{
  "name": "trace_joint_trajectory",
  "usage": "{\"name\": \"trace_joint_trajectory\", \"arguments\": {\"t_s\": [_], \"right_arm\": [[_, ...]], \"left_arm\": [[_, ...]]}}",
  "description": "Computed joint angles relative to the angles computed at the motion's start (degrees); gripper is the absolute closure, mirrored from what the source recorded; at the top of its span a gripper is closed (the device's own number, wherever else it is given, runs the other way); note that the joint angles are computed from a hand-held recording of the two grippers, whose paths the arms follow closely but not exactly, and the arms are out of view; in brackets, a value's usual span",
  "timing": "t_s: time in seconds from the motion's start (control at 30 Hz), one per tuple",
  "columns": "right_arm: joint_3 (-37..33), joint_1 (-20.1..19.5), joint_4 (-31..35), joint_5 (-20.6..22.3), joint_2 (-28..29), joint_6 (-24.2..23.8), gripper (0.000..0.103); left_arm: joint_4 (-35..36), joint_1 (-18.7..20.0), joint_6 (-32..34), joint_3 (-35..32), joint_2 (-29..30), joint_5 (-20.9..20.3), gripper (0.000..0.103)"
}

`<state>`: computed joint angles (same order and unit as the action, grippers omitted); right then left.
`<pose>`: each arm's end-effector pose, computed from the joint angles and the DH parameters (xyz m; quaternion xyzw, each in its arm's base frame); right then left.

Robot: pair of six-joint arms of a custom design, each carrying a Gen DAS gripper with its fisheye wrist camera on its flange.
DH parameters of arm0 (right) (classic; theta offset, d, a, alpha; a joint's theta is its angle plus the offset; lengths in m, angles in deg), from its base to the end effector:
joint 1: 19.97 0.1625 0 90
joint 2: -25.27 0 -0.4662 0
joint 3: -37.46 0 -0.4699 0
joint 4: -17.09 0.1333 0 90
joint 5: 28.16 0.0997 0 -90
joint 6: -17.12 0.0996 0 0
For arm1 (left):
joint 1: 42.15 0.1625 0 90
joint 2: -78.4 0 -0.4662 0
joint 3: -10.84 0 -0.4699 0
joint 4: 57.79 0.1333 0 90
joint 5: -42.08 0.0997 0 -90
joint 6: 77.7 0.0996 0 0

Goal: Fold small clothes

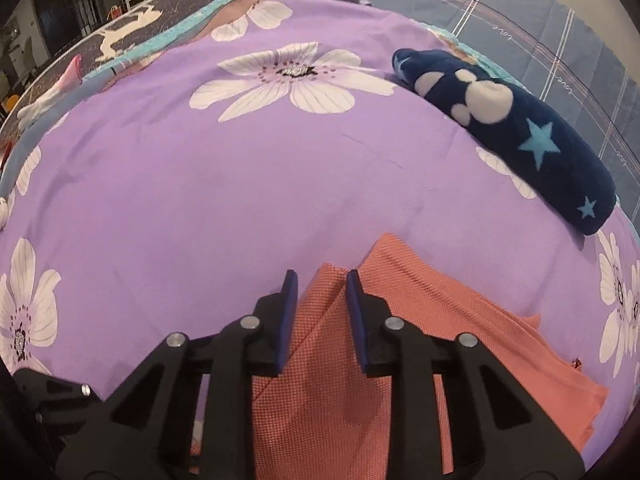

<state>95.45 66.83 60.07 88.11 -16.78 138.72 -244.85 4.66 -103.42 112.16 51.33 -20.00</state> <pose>0.0467 -0.7625 0.2177 0.3807 -0.8597 0.1120 0.3217 -0.3265 -0.6107 -0.1201 0.0973 0.9475 -0.2920 0.0864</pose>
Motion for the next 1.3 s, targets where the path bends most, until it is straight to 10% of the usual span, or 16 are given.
{"name": "trace_joint_trajectory", "arguments": {"t_s": [0.7,0.83,1.07,1.3], "right_arm": [[1.14,-0.26,-2.17,0.64,-0.21,-0.76,0.072],[1.67,-0.51,-3.48,-1.23,-0.87,-0.11,0.099],[-1.47,-0.93,-0.41,-4.00,0.27,4.63,0.100],[-3.93,-2.07,4.62,-8.92,1.03,8.27,0.092]], "left_arm": [[1.30,0.93,3.15,-1.39,0.49,-4.37,0.076],[0.22,0.88,3.10,-1.40,0.67,-3.99,0.098],[3.73,-2.96,3.13,0.27,0.15,5.19,0.102],[-0.58,-2.04,-0.36,4.56,-1.99,2.31,0.103]]}}
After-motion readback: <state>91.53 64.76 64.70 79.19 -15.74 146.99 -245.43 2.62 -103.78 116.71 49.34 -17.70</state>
